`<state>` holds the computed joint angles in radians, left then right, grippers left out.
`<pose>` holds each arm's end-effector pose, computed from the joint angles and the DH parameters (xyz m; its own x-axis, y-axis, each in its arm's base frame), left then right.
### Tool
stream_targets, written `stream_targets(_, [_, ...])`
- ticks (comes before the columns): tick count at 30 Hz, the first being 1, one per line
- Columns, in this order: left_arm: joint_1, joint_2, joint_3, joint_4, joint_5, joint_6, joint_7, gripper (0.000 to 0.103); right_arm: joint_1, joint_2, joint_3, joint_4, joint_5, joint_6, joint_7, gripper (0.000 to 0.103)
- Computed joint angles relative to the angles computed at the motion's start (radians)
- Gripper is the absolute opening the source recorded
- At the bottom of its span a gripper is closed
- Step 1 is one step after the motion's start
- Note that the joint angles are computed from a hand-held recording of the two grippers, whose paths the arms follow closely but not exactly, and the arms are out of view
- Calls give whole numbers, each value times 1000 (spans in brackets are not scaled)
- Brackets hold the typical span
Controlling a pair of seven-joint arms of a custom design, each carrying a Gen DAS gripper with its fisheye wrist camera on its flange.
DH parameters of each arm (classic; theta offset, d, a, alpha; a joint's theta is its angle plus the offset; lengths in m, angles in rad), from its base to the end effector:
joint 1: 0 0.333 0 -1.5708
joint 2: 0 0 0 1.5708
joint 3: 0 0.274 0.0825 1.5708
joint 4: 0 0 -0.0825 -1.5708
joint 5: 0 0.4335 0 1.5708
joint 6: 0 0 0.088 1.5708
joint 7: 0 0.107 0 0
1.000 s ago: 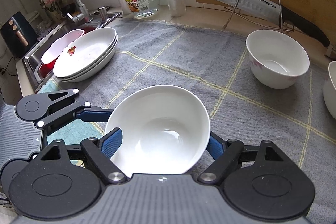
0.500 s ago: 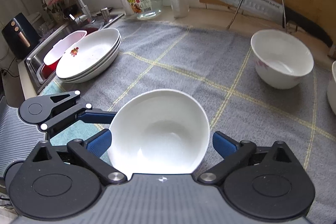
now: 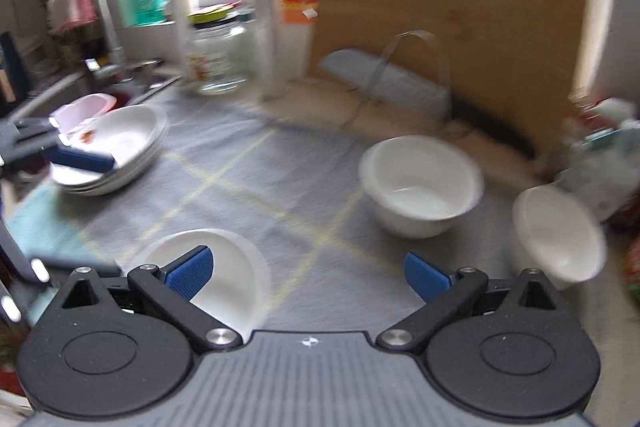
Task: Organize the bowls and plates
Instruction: 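Lower the white bowl onto the towel and open the right gripper, then move the left gripper to another white bowl and close on its rim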
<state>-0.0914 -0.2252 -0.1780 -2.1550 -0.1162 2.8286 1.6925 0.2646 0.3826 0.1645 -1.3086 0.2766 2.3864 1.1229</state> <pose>0.5719 -0.1577 0.5434 -0.2953 -0.9551 -0.0259 -0.5906 0.2038 -0.7808 0.6941 0.2951 0.5640 0.6618 -0.7488 -0.0358 -0.5608 -0.4628 -0.6865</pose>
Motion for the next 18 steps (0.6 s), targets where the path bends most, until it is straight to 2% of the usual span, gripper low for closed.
stream_targets(5, [-24, 167, 26, 207, -119, -36, 61, 96, 4, 26, -32, 8, -81, 59, 28, 103])
stream_targets(10, [-16, 351, 17, 437, -184, -95, 114, 98, -3, 70, -37, 34, -134, 98, 39, 103])
stream_targets(13, [-27, 476, 21, 598, -126, -160, 63, 98, -6, 122, -33, 84, -149, 102, 39, 103])
stream_targets(18, [-35, 691, 13, 885, -103, -306, 20, 98, -4, 230, -30, 216, -167, 62, 49, 103])
